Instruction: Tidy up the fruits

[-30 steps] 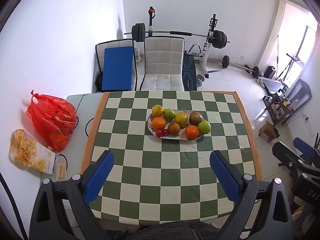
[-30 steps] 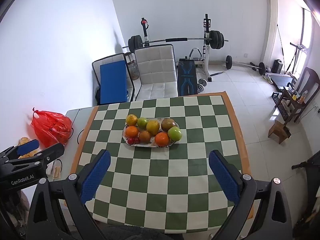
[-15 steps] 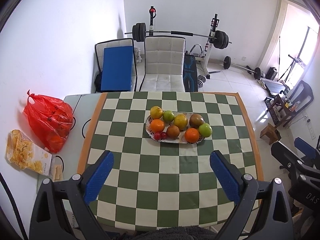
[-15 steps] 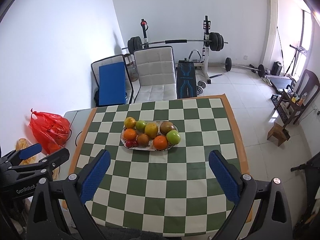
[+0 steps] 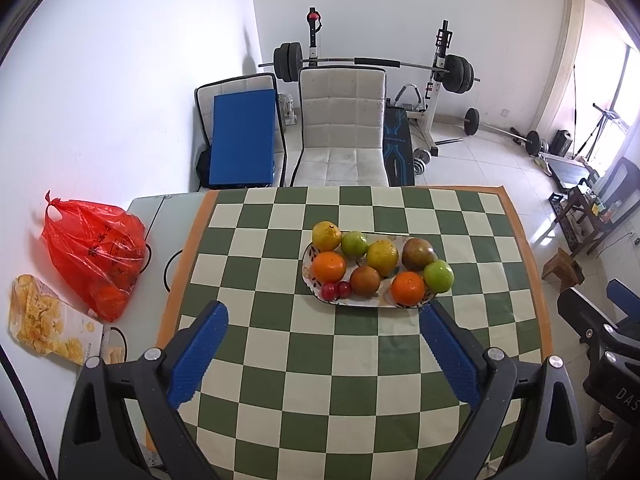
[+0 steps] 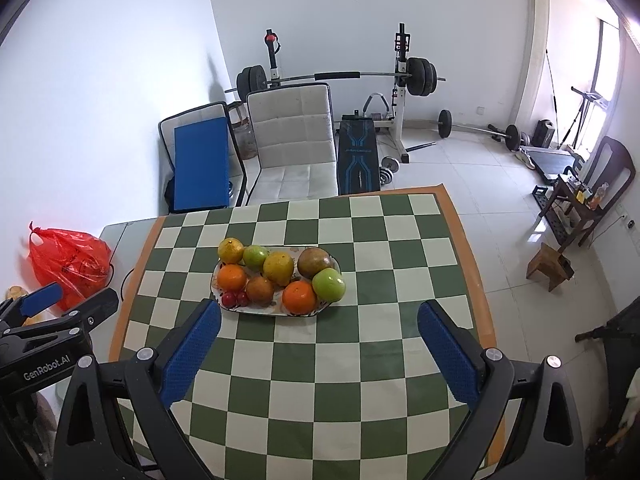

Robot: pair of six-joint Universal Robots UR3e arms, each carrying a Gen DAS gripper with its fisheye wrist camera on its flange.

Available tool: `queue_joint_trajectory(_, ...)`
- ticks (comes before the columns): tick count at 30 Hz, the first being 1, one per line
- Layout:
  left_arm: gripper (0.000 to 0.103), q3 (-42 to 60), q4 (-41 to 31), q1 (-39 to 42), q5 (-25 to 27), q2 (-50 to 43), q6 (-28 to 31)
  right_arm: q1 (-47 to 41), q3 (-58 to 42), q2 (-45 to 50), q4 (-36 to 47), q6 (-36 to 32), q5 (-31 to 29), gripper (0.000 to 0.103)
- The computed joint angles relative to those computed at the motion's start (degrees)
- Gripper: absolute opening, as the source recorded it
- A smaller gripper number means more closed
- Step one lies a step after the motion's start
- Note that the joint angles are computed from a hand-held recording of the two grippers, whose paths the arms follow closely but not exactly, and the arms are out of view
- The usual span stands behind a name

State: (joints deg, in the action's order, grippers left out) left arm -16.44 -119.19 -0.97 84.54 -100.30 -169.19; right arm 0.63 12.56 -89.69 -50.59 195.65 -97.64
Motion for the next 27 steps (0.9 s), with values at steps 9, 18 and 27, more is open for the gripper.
queue_joint_trajectory(9,0.098,-12.6,9.7,-1.3,1.4,2.6,-0.9,-3.2,30.4,-10.7,-17.0,-3.1,1.0,0.101)
queue_joint_trajectory(18,0.102,-16.5,12.3,-0.8,0.2,3.9,-0.6,-4.4,37.8,-12.9,-21.0,-4.2,1.9,0.101)
queue_joint_trajectory(27,0.102,-19.0,13.7,-0.7,0.3,5.3,-0.5,-4.1,38.7,-12.9,-22.3,-4.4,1.6,0.102)
